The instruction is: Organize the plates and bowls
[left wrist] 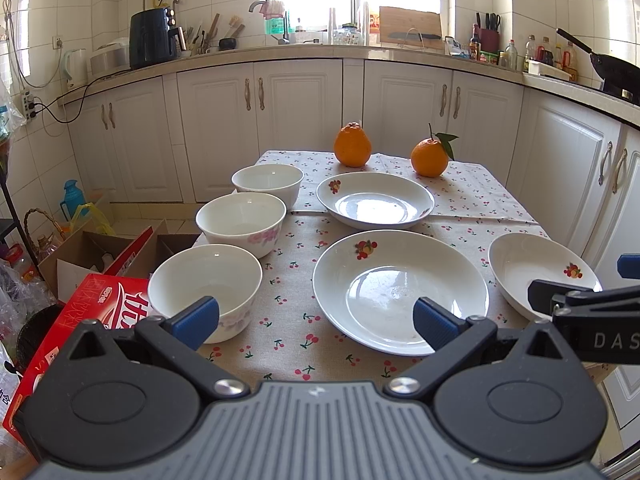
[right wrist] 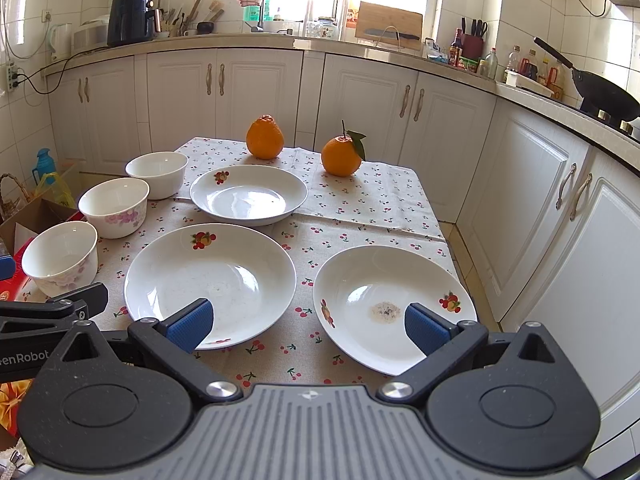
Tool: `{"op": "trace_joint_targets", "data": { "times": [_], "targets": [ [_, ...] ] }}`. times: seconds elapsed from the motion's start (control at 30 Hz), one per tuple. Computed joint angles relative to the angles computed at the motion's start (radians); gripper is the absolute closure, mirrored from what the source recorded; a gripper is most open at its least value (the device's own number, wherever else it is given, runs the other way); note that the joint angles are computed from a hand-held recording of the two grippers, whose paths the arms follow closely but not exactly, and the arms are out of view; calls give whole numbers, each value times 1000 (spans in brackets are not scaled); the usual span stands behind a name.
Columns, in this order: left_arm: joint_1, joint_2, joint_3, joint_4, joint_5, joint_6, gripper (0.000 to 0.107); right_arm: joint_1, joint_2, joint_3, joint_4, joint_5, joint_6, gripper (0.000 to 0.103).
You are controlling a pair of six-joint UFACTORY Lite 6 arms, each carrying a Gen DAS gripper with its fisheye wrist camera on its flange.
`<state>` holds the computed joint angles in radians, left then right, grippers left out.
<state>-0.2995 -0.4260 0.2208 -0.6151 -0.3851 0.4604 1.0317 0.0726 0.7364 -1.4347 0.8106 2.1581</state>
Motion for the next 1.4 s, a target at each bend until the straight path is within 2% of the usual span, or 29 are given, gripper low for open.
{"op": "trace_joint_targets", "data": {
  "times": [0.63,0.9,1.07,1.4],
  "targets": [
    [6,8,9,7,13,-13,5,-3,-4,-1,-1,-5,-6,0],
    [-4,30,15,6,-12,-19,5,-18,-9,-10,-15,-21,4,0],
    [-19,38,2,40,-57,-57,5,-26,-15,-17,-25,-25,15,0],
    [3,71,62,180,-24,-87,5,-50,-53,-52,-57,-28,45,0]
  ]
}}
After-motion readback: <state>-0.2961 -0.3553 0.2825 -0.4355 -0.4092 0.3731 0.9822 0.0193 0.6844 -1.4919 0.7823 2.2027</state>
